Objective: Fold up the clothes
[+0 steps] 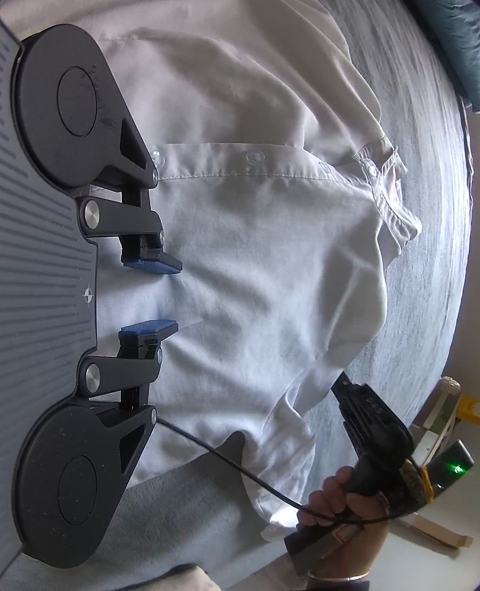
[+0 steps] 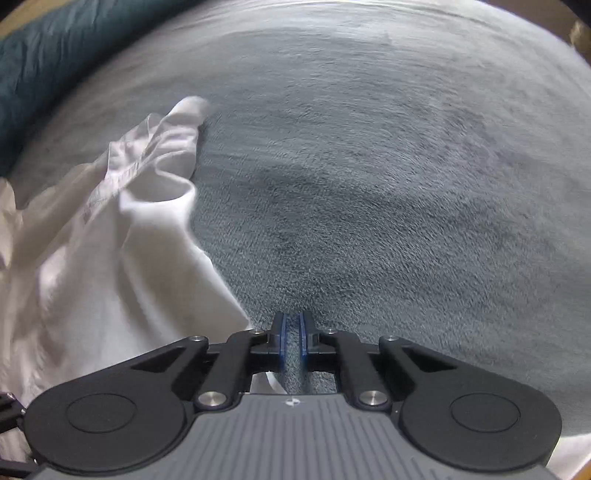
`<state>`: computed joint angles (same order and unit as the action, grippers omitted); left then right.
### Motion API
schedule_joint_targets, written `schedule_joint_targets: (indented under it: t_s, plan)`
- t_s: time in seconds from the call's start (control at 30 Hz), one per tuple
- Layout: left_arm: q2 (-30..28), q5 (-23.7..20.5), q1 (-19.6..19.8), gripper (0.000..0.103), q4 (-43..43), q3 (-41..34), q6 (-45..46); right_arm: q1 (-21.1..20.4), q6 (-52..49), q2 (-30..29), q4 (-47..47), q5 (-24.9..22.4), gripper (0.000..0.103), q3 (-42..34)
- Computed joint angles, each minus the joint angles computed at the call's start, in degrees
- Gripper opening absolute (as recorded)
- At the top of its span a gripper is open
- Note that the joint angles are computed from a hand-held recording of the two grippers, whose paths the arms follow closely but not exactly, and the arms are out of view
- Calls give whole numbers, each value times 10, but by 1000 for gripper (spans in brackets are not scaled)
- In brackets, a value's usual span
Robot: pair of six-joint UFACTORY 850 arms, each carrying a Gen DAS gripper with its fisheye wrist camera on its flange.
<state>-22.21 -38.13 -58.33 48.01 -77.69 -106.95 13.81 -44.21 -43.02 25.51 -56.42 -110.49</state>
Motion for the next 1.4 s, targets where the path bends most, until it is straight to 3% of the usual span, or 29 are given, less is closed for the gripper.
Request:
schedule_joint_targets:
  t_s: [0.03, 0.13, 0.23, 0.33, 0.43, 0.57, 0.67, 0.77, 0.93, 1.07, 1.13, 1.2, 1.3, 1.4]
  plan:
    - [4, 3, 0, 27, 4, 4, -7, -2, 13, -1, 5, -5, 13, -7]
    - [16, 5, 0, 27, 22, 18, -31, -11, 0, 24, 90, 22, 13, 4]
    - [21, 1, 0, 27, 26, 26, -40, 10, -122, 43, 164, 33, 13, 13]
    - [21, 3, 1, 27, 25, 32, -49, 47, -202, 22, 172, 9, 13, -6]
    - [24, 9, 0, 27, 35, 38, -67, 74, -173, -8, 108, 64, 11, -14]
    - [34, 19, 2, 27, 57, 52, -102, 69, -2, -61, 36, 68, 10, -79]
    - [46, 22, 3, 27, 73, 65, -133, 63, -65, -31, 117, 85, 13, -60]
    - [63, 18, 1, 27, 84, 79, -159, 74, -137, -33, 189, 53, 13, -80]
    - [111, -31, 3, 27, 99, 120, -202, 122, -181, -69, 178, 16, 13, -134]
    - [147, -91, 37, 27, 95, 161, -222, 146, -204, -73, 148, 1, 13, -129]
    - [151, -119, 62, 27, 97, 171, -205, 159, -217, -61, 107, 34, 13, -100]
    - [149, -130, 91, 27, 102, 177, -183, 165, -187, -62, 52, 71, 7, -81]
    - [144, -136, 130, 27, 100, 182, -170, 156, -169, -62, 64, 67, 7, -82]
    - [139, -128, 159, 27, 101, 183, -168, 161, -180, -41, 42, 99, 6, -50]
